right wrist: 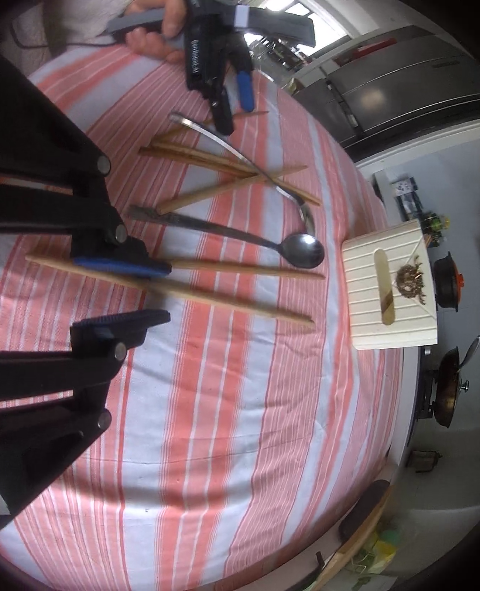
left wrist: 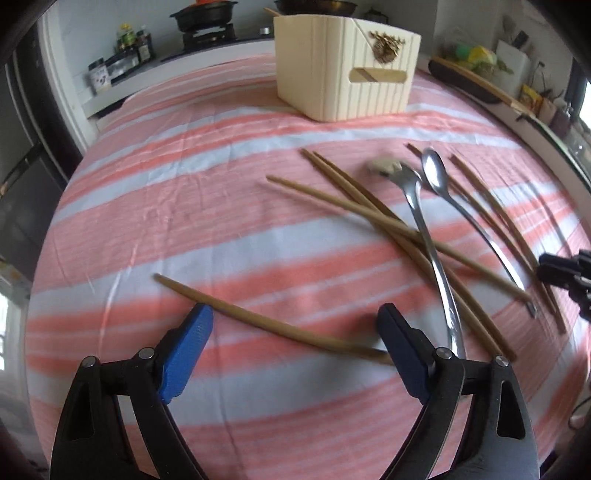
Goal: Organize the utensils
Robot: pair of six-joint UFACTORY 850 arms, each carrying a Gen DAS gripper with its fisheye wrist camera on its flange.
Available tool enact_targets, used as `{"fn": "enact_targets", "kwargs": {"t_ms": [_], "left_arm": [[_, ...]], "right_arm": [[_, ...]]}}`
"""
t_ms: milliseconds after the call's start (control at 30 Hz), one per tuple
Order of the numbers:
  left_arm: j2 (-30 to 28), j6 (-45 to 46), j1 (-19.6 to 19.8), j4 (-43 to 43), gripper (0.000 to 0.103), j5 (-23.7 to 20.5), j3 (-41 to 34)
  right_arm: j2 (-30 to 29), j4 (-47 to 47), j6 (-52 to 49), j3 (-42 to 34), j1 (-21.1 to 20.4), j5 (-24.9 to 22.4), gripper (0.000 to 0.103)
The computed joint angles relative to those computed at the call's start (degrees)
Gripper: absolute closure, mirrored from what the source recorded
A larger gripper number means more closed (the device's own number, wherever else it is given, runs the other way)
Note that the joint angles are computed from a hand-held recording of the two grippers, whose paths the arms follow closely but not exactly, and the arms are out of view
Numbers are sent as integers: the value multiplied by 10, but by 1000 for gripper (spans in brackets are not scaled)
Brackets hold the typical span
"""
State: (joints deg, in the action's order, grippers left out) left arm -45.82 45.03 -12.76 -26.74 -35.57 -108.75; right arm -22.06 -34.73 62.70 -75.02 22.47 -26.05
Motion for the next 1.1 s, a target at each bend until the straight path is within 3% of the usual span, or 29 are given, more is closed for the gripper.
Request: {"fn": "enact_targets", "kwargs": {"t_ms": [133,233,500,667,900,1100], "left_arm": [[-50,-56,0,25,14,-12,-79],[-52,-114,-2,36,14,-27,-88],[50,-249,-30,135,11,67,81],[84,-193,-34,127,9,70,128],[74,-90,1,117,8,4,99],[76,-151,18,159,9,-14,97]], "right_arm": [[-7,-13,3,-10,6,-24,86],[-13,-20,0,-19,12,-42,86],[-9,-29,13,-12,9,-40,90],[-14,-47,22,-17,13,-48,90],[0,-39,18,-2,9,-57,92],[8,-32,17,6,6,-62,92]]}}
